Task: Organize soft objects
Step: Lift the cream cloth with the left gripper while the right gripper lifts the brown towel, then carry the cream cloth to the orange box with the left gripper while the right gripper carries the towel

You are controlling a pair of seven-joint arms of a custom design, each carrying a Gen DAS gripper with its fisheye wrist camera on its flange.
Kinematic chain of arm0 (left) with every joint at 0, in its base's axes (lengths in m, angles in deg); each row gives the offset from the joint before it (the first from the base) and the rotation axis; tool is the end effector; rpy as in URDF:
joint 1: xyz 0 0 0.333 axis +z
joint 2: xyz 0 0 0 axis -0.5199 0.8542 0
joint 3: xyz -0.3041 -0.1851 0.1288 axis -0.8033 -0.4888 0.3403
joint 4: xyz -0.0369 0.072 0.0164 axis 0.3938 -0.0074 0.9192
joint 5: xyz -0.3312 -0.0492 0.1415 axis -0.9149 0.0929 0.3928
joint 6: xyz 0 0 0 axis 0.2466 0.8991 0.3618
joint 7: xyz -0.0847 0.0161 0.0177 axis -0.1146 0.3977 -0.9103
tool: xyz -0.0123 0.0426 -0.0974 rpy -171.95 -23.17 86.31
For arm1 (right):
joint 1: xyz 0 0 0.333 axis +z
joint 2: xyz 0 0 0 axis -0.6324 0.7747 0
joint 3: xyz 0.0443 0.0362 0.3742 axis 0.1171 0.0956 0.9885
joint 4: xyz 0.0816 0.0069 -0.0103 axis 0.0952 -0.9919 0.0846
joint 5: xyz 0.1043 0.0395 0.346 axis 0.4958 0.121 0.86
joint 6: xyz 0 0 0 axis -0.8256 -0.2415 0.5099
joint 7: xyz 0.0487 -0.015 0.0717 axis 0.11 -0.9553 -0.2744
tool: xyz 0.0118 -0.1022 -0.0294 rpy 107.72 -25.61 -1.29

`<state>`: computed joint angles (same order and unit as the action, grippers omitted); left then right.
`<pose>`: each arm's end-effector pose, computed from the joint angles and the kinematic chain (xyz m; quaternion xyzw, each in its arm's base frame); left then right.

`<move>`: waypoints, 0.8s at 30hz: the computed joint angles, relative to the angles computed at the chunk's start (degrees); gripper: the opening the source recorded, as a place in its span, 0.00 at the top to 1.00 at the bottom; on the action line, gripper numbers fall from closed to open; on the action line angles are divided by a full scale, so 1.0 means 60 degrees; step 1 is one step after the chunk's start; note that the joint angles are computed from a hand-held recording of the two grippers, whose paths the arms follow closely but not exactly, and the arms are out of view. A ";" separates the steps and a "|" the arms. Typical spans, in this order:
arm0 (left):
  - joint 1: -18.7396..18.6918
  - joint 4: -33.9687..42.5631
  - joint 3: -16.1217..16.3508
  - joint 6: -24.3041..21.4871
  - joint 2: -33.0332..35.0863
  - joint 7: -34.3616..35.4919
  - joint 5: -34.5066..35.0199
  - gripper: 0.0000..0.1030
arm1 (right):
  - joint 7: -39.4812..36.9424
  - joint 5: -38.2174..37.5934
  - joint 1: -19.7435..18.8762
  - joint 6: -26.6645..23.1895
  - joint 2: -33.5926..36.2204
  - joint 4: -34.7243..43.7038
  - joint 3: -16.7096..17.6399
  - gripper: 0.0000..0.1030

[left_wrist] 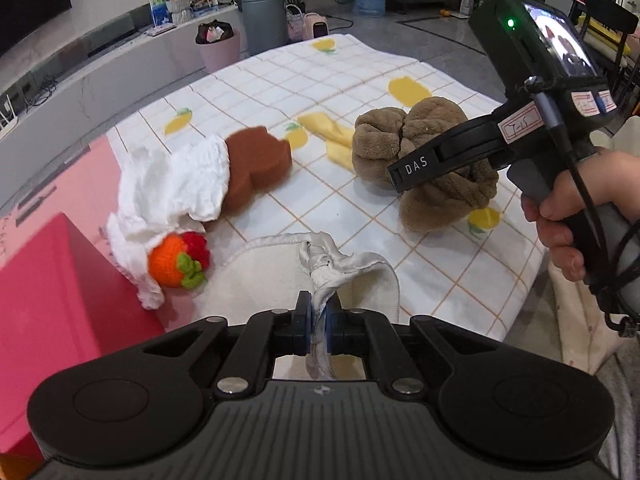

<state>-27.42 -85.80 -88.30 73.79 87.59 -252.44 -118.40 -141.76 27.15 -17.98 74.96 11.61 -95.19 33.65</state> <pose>0.5927 -0.0404 0.3731 -0.2690 0.9148 -0.2851 0.0979 0.5594 0.2275 0.3523 -0.4513 0.8508 -0.2350 0.1313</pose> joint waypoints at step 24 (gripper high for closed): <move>0.1290 0.2147 0.1171 -0.1798 -0.1109 0.0390 -0.1931 0.93 | 0.3998 -0.2969 0.0665 -0.1100 -0.0897 -0.0309 0.0433 0.41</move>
